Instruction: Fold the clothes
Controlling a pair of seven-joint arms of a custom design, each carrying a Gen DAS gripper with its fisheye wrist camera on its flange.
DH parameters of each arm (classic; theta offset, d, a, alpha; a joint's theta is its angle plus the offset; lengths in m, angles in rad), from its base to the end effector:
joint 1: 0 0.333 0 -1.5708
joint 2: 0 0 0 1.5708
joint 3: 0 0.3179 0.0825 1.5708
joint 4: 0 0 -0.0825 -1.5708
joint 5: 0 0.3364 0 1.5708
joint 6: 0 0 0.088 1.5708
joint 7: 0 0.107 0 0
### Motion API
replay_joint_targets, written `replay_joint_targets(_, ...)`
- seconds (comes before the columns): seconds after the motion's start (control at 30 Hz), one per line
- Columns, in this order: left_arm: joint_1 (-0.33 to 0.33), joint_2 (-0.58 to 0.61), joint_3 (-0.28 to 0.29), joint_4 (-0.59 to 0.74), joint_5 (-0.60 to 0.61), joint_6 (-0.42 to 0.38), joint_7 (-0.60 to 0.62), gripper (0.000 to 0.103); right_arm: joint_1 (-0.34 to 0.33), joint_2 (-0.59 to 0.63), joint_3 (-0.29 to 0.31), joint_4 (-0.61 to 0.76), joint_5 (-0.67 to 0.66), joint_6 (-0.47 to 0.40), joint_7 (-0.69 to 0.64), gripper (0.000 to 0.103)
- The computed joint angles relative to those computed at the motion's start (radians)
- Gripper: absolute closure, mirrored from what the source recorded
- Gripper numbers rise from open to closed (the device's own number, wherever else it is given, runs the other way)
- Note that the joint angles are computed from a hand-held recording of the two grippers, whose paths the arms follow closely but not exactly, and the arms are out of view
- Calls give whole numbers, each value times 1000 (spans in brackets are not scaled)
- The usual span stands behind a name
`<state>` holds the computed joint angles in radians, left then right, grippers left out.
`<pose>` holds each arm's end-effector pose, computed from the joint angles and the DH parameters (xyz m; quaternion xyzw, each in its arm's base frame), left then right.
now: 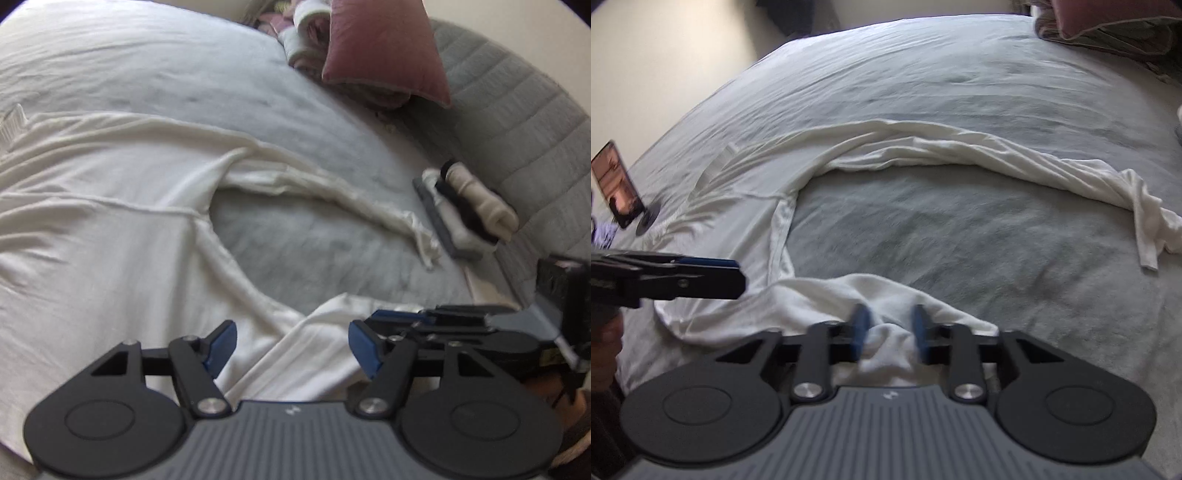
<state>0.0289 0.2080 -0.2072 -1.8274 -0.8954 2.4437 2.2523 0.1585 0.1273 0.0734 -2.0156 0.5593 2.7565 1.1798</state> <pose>0.5987 -0.0995 0.4897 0.5606 -0.7245 0.4001 0.0277 0.5697 0.1102 0.4830 -0.7167 0.6083 -0.1034 0.3250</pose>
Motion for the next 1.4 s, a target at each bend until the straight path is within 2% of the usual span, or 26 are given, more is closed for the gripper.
replay_joint_targets(0.1, 9, -7, -6, -7, -33, -6, 66, 36, -6, -23, 12, -22, 64, 19, -57, 95)
replay_joint_targets(0.17, 17, -13, -7, -10, -71, -27, 105, 36, -11, -51, 18, -39, 156, 12, -138, 95)
replay_joint_targets(0.23, 20, -19, -3, -13, -94, -42, 132, 36, -6, -77, 15, -54, 239, 0, -221, 95)
replay_joint_targets(0.3, 12, -21, 1, -19, -93, -36, 148, 36, 8, -91, 4, -68, 268, 8, -260, 95)
replay_joint_targets(0.47, -1, -23, 1, -31, -88, -25, 185, 36, 9, -86, -32, -35, 171, -192, -211, 95)
replay_joint_targets(0.53, -2, -26, 2, -35, -91, -36, 200, 36, 8, -96, -35, -35, 169, -263, -230, 95)
replay_joint_targets(0.6, -4, -28, 4, -38, -85, -50, 208, 36, 16, -115, -34, -51, 151, -282, -258, 95)
replay_joint_targets(0.7, -7, -28, 10, -41, -48, -87, 203, 43, 33, -136, -33, -81, 168, -236, -290, 90)
replay_joint_targets(0.83, -11, -47, 11, -75, -25, -97, 250, 52, 50, -145, -34, -101, 218, -105, -316, 84)
replay_joint_targets(0.87, -11, -54, 12, -84, -30, -98, 269, 53, 55, -144, -33, -106, 230, -60, -323, 79)
replay_joint_targets(0.9, -11, -61, 13, -93, -34, -100, 288, 53, 61, -138, -30, -109, 228, -9, -321, 65)
replay_joint_targets(0.93, -11, -65, 16, -100, -40, -104, 304, 55, 66, -129, -27, -111, 215, 44, -311, 59)
replay_joint_targets(1.0, -10, -73, 22, -110, -51, -115, 330, 56, 70, -98, -24, -96, 168, 105, -284, 59)
replay_joint_targets(1.27, -6, -92, 41, -129, -64, -179, 392, 58, 88, 41, 2, -28, -125, 235, -165, 59)
replay_joint_targets(1.3, -7, -95, 42, -134, -68, -178, 401, 58, 98, 54, -9, -28, -183, 251, -128, 64)
replay_joint_targets(1.33, -6, -94, 45, -132, -71, -186, 399, 58, 106, 65, -19, -29, -233, 265, -95, 86)
replay_joint_targets(1.37, -4, -92, 48, -129, -75, -195, 396, 58, 117, 76, -33, -30, -284, 277, -60, 97)
replay_joint_targets(1.4, -2, -90, 50, -126, -79, -203, 393, 58, 120, 80, -39, -35, -318, 290, -36, 98)
